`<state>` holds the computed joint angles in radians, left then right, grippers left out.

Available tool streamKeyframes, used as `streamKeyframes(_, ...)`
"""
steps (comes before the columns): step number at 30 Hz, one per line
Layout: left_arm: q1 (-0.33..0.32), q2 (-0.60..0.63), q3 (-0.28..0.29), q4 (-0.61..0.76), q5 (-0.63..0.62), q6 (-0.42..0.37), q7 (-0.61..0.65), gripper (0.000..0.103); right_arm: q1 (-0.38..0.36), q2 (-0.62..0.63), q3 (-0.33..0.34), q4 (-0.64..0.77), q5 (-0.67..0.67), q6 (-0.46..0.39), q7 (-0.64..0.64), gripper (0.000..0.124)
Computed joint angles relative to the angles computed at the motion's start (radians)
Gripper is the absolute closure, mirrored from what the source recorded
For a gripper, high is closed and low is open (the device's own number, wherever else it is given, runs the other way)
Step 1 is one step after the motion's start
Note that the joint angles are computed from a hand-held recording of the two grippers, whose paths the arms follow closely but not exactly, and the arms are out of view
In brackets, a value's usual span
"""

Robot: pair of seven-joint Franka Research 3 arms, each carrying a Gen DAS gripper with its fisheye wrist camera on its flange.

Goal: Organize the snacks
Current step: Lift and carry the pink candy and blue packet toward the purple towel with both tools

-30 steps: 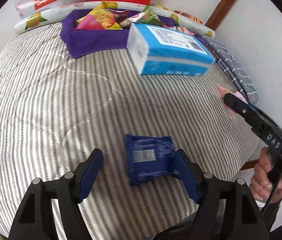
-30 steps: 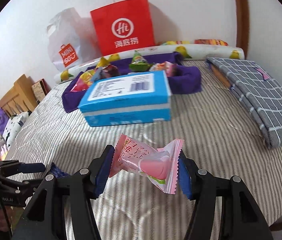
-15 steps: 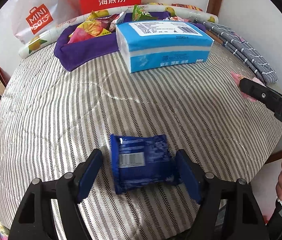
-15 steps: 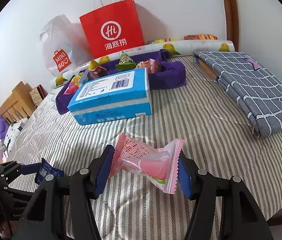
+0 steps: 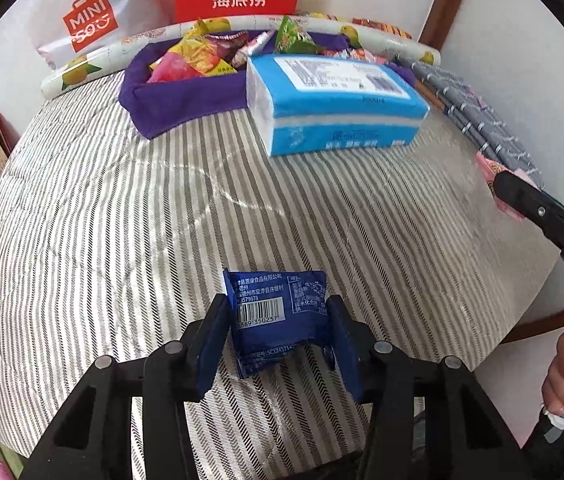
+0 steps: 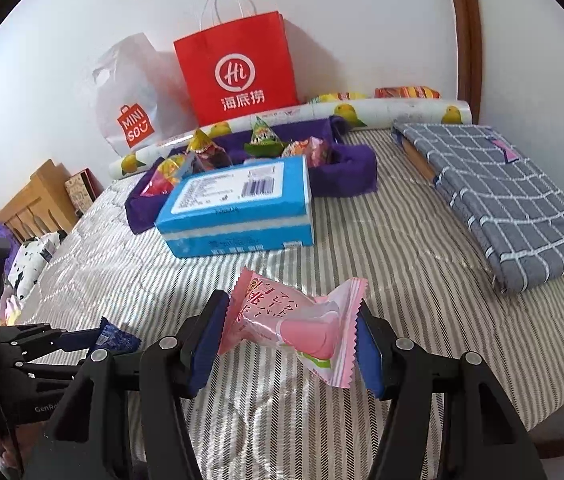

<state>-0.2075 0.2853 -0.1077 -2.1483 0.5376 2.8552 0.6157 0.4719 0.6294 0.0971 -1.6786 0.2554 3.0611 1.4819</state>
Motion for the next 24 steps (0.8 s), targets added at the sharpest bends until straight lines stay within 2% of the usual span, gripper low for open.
streamKeyframes(8, 0.038, -0.043, -0.011, -0.026, -0.049, 0.056, 0.041, 0.056, 0.024, -0.013, -0.029, 0.024, -0.017, -0.007, 0.021, 0.065)
streamKeyframes(20, 0.07, -0.044, -0.014, 0.038, -0.103, 0.058, 0.129, 0.056, 0.058, 0.019, -0.074, 0.133, -0.071, -0.05, 0.07, 0.065)
streamKeyframes(24, 0.081, -0.03, -0.02, 0.068, -0.132, 0.038, 0.165, 0.056, 0.062, 0.042, -0.084, 0.189, -0.096, -0.09, 0.078, 0.065)
